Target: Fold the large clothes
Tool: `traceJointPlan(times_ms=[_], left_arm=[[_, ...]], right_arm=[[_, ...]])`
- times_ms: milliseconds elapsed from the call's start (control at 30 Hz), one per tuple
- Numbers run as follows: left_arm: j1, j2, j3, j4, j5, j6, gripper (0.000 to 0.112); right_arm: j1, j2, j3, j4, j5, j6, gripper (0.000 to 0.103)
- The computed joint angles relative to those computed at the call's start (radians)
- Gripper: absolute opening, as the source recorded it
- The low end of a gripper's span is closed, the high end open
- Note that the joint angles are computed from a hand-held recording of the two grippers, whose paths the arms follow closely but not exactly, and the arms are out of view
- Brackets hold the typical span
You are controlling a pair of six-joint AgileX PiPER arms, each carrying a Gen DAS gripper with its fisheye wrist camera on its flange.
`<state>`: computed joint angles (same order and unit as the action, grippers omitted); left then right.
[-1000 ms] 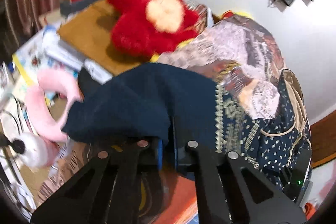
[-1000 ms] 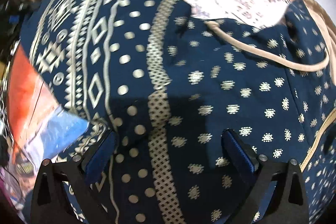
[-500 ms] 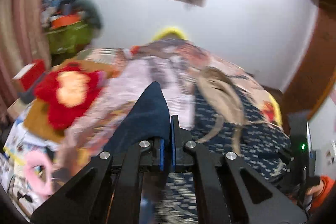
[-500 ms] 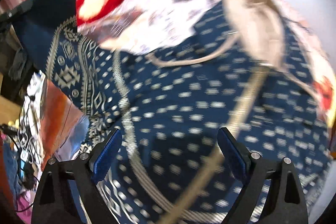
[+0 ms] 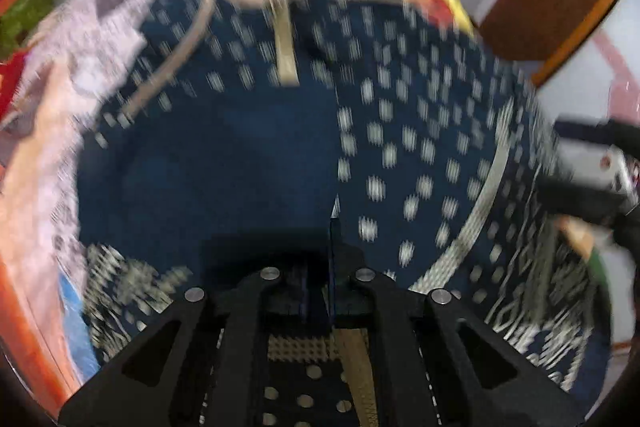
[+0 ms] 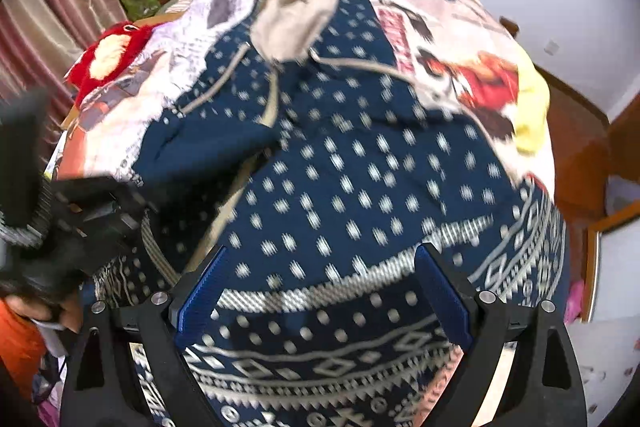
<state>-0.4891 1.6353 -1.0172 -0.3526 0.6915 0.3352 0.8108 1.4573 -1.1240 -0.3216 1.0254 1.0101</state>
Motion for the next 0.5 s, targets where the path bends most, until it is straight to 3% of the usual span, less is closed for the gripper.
traceJointPlan(times_ms=[167,233,333,500], left_arm=[[-0.025,-0.100,0.049,0.138,-0.004,-0.059,0.017],[0.020,-0.168,0.061,0.155,0.011,-0.032,0.041],[0.161,-0.263,0.081,0.096,0.009,0.083,0.066],[0.457,-0.253,0.060,0.060,0.007,0.253,0.070]], right_arm=[[0.016,-0.016,0.055,0.018,-0.038,0.025,0.092],[0.029,0.012,0.025,0.015,-0.039,0.022,0.092],[0.048,0.082,-0.060,0.002,-0.040,0.003,0.092],[0.077,0.262,-0.278,0.007,-0.031,-0.075,0.092]])
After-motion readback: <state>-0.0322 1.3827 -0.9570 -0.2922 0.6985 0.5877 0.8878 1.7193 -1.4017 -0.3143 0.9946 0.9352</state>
